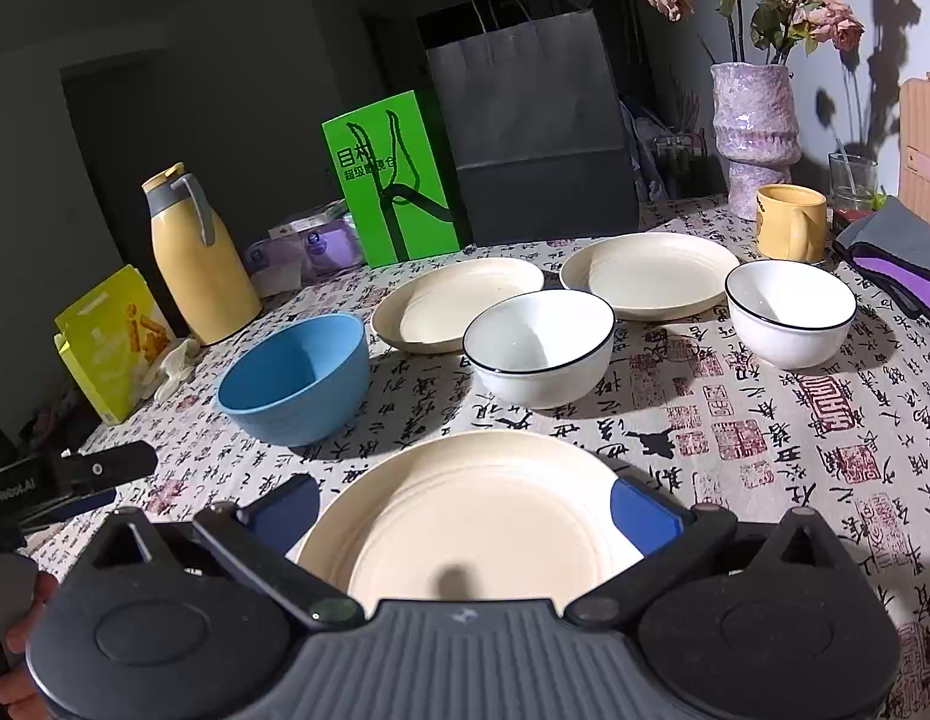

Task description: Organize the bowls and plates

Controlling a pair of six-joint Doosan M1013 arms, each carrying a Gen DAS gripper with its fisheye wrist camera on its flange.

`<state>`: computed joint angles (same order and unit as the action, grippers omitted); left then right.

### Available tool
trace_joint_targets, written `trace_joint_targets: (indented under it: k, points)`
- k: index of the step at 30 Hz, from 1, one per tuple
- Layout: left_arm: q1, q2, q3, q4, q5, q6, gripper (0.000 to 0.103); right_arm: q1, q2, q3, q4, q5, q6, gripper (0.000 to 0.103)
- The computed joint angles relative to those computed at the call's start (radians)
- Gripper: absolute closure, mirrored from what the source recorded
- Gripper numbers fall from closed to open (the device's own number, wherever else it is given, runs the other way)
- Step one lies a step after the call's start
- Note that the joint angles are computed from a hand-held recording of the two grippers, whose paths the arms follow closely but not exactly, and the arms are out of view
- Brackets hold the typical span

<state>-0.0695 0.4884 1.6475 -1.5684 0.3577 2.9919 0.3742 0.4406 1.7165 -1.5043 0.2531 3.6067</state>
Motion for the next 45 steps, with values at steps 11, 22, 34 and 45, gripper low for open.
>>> trace_joint_targets:
  k: [11,22,34,45]
  points:
    - [-0.001,0.013,-0.069,0.14,0.013,-0.125,0.0,-0.029,0.001,-0.056,0.227,-0.018,-0.27,0.0]
    - [-0.016,0.057,-0.185,0.376,0.015,-0.35,0.0,-0.059,0.04,-0.171,0.624,0.029,-0.778,0.0]
    - [-0.038,0.132,-0.347,0.682,0.053,-0.651,0.0,-0.119,0.08,-0.265,0.964,0.011,-1.133,0.0]
    - [-0.07,0.203,-0.489,0.892,0.108,-0.842,0.0,-0.173,0.12,-0.406,1.389,0.113,-1.506,0.0]
